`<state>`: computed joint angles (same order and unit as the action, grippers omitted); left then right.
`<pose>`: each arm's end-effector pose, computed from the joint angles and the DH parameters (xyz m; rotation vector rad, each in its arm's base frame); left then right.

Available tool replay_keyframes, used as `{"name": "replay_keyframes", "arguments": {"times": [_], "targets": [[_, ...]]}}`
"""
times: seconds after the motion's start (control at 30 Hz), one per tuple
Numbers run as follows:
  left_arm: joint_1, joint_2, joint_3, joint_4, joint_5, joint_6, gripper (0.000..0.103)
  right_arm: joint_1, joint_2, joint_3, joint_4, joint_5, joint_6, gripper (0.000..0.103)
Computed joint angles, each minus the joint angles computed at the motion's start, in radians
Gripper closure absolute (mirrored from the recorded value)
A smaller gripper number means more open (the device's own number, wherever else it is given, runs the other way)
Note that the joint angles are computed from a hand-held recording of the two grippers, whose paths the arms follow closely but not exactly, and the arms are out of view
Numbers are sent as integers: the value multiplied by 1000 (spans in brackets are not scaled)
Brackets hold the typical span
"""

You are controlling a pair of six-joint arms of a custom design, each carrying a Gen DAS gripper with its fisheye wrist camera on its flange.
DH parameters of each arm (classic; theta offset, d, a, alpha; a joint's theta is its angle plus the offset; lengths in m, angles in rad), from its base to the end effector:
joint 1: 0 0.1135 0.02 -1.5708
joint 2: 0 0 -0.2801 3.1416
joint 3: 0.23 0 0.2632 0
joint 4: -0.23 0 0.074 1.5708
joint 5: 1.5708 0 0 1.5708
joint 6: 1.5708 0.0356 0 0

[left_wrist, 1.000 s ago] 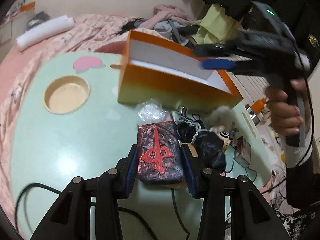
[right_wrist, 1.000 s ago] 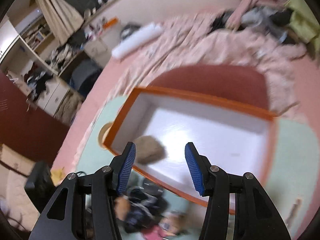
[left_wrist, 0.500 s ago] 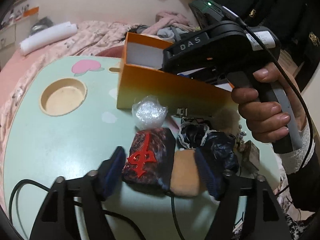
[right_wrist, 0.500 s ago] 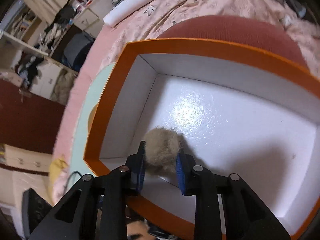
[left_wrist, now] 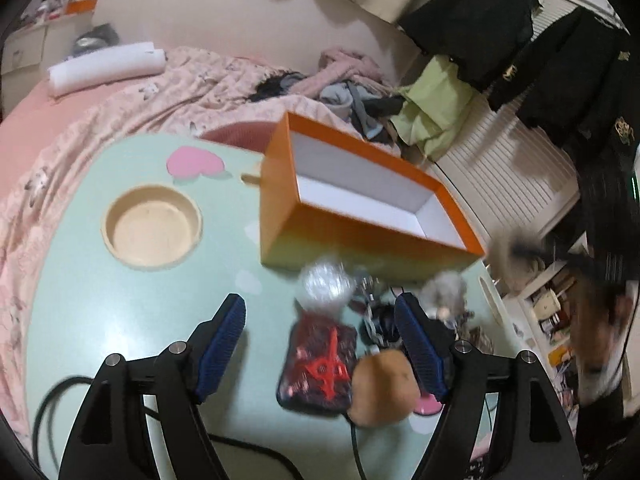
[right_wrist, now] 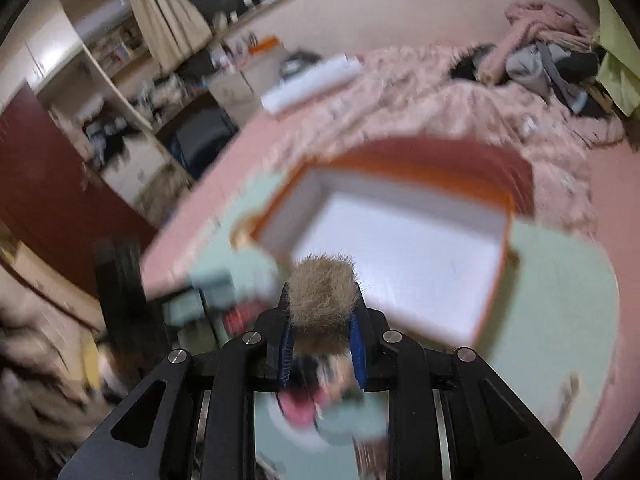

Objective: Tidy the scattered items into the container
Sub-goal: 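Lift the brown fluffy pompom out of the box with the right tool and set it on the table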

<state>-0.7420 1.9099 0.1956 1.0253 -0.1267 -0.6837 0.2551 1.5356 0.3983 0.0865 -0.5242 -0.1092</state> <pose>0.1654 -0.1455 0.0459 -0.0018 2.3281 -0.6065 0.2126 0.0738 0.0951 -0.6456 2.4931 0.7371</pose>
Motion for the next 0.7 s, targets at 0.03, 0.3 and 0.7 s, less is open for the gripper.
{"name": "replay_keyframes", "arguments": {"times": [0.03,0.3,0.7], "targets": [[3,-15,5,-16,-2,5,26,19,20,-30,33,23,21,78],[3,-78,45,-92,-15,16,26,42,314,-97,259,-38,105,72],[74,-77,136,-183,4,48,26,-195,9,-115,151,-57,61,31]]}}
